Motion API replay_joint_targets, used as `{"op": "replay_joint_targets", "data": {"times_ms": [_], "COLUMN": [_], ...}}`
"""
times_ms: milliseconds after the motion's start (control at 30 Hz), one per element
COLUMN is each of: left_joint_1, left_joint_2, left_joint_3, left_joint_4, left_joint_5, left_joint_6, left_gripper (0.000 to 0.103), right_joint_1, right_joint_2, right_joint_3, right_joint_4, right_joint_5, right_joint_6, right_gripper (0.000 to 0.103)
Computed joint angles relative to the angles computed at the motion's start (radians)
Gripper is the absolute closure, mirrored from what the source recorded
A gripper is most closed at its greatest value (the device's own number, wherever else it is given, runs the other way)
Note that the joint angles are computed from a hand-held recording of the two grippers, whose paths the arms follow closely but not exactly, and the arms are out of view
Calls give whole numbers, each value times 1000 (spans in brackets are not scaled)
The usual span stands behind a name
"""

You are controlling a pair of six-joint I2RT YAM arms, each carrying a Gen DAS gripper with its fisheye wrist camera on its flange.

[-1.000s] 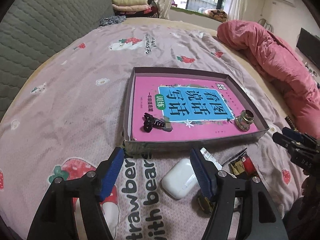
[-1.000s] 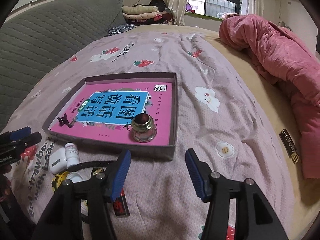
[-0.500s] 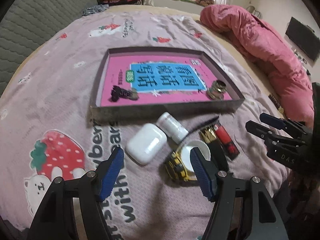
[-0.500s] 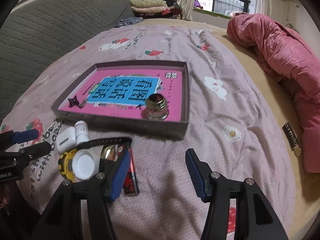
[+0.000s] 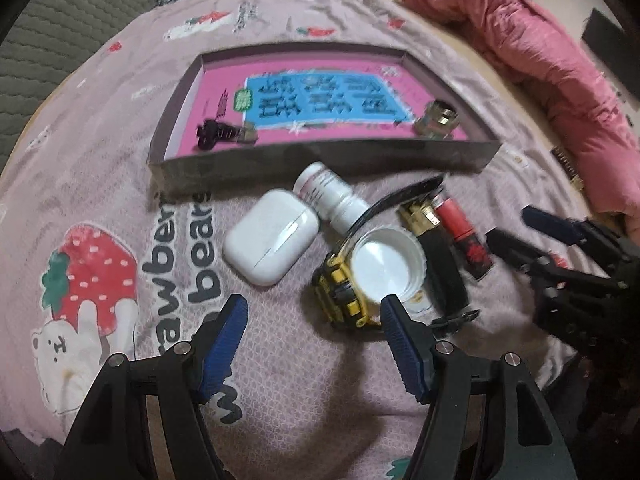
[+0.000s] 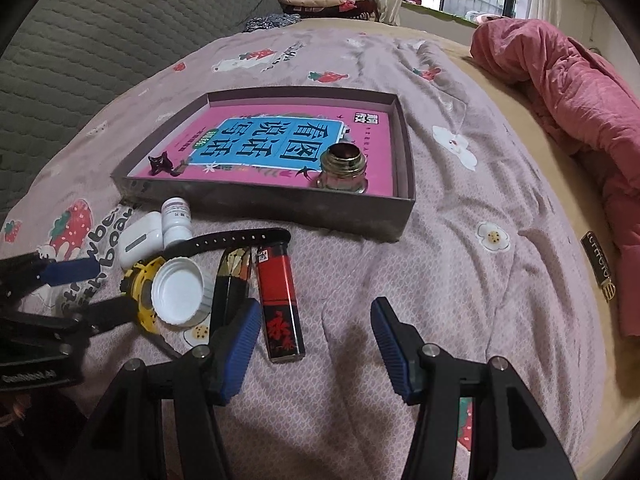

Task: Organize rigid objects
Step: 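Grasp the yellow watch with the left tool while the right tool grasps the red lighter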

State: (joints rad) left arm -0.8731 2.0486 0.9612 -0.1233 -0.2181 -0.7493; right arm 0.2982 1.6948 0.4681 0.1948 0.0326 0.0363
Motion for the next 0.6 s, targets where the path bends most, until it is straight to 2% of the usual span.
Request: {"op": "replay_joint_targets", "data": {"times_ms": [467, 500, 600], "left_joint_1": [17, 14, 20], "left_joint_2": [80, 85, 97], "left_joint_3": [71, 79, 96], "left_joint_4": [-88, -93, -78], "left_joint_5": [21, 17, 37], "left_joint_6": [-51, -56, -65], "left_gripper": [33, 35, 50], "right_joint_1": [43, 45, 52], "right_joint_2": [95, 107, 147], "right_joint_3": [27, 30, 44], "right_joint_4": [31, 38, 51], "right_joint_5": [26, 28, 40], "right_joint_6": [2, 2, 3], "right_gripper": [46, 46, 46]}}
